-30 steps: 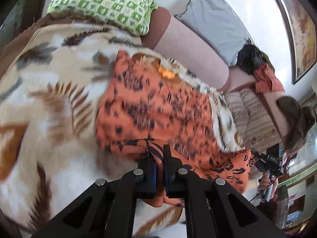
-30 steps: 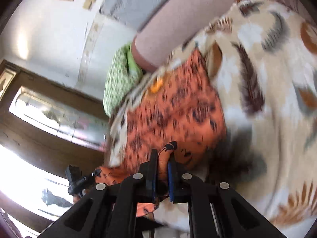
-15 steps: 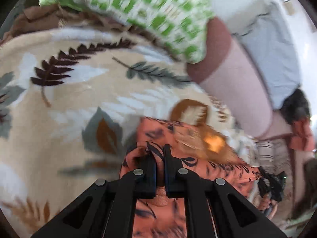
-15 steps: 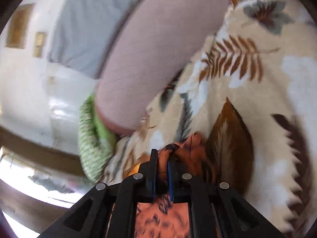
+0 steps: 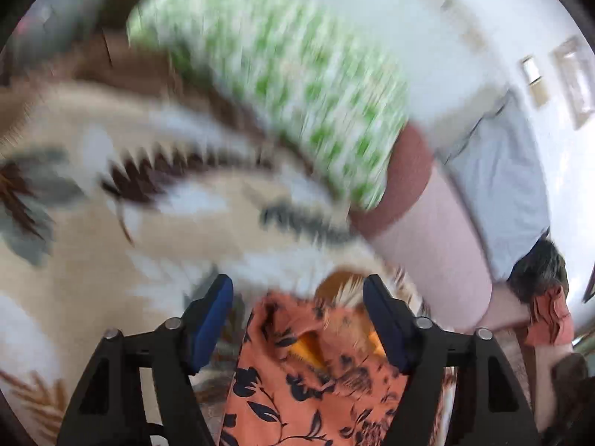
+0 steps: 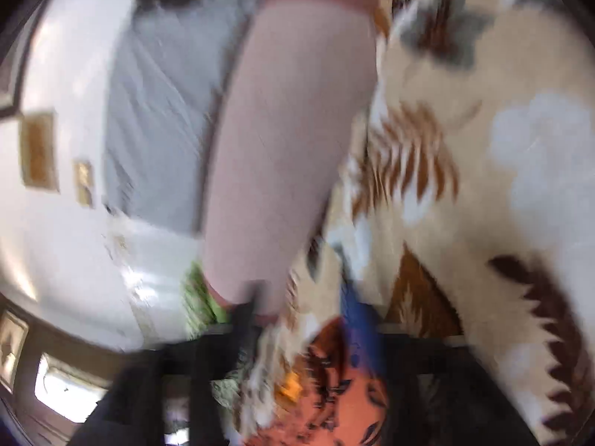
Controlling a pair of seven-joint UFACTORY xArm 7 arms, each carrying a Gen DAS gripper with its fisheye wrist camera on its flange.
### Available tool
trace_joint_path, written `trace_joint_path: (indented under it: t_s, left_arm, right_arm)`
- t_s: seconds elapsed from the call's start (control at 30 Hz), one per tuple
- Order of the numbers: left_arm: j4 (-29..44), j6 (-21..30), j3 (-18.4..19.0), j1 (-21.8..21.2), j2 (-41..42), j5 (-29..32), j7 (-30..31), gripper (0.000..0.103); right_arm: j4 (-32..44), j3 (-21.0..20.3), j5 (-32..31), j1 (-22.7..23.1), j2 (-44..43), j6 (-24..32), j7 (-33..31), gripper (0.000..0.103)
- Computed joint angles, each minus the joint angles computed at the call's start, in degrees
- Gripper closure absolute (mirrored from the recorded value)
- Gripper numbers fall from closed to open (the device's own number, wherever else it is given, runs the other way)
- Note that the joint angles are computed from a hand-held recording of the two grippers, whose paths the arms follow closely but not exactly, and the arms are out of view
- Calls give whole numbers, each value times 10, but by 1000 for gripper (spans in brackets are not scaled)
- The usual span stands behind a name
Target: Fold small clothes
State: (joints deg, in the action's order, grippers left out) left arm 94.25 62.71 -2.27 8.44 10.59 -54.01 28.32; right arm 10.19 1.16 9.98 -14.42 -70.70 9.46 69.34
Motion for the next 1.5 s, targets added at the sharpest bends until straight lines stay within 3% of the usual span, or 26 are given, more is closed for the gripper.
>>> trace_joint_path:
  t_s: [0.07,0.13,0.2,0.27,0.3,0.37,0.43,0.5,0.6,0.73,0.87,0.97,1.03,1.17,1.4,1.47,1.5]
  left_arm:
    - [-45,-16,5,0,-58,11,35,30]
    - [-101,-18,16,-9,-119,28,63,29]
    - [-159,-18,26,-24,-174,63,69,28]
    - [-234,-28,26,-37,-235,116,56,27]
    - [-282,-42,21,-41,-268,147,42,27]
    - [-344,-72,20,-52,-304,166,35,27]
    - [-398,-127,5,-56,-323,207,17,27]
    - [-407,-146,5,-65,-311,234,7,27]
    - [-420,-190,9,-82,-304,259,-3,27]
    - [-403,-193,25,-110,-286,280,-20,26]
    - [-382,-179,46,-131,-267,276,-33,26]
    - [-366,-155,56,-133,-256,265,-38,26]
    - [-355,-141,60,-132,-251,257,-37,26]
    - [-353,-133,60,-127,-252,247,-41,26]
    - [-367,-149,63,-122,-267,253,-34,26]
    - [-366,-152,65,-121,-258,257,-30,25]
    - [-360,-147,64,-119,-250,263,-32,25]
  right_arm:
    - [30,27,-27,-21,-54,85,-2,16]
    - [94,32,-52,27,-31,173,-49,16]
    - [137,55,-65,66,4,223,-71,20]
    - [190,98,-78,106,73,265,-89,36]
    - [209,111,-80,125,109,274,-96,42]
    - [243,128,-75,175,194,279,-114,67]
    - [295,154,-91,199,295,294,-125,67]
    - [331,171,-117,209,363,293,-126,67]
    - [381,158,-121,232,472,264,-121,67]
    - [480,166,-240,208,590,290,-67,66]
    - [530,125,-305,194,647,265,0,66]
    - [541,98,-381,183,650,246,104,66]
    - [521,85,-404,187,622,228,136,66]
    - [472,92,-414,195,541,268,119,65]
    - [374,122,-362,177,422,426,99,66]
    - [342,104,-333,178,414,415,84,66]
    - [336,103,-349,180,409,407,98,66]
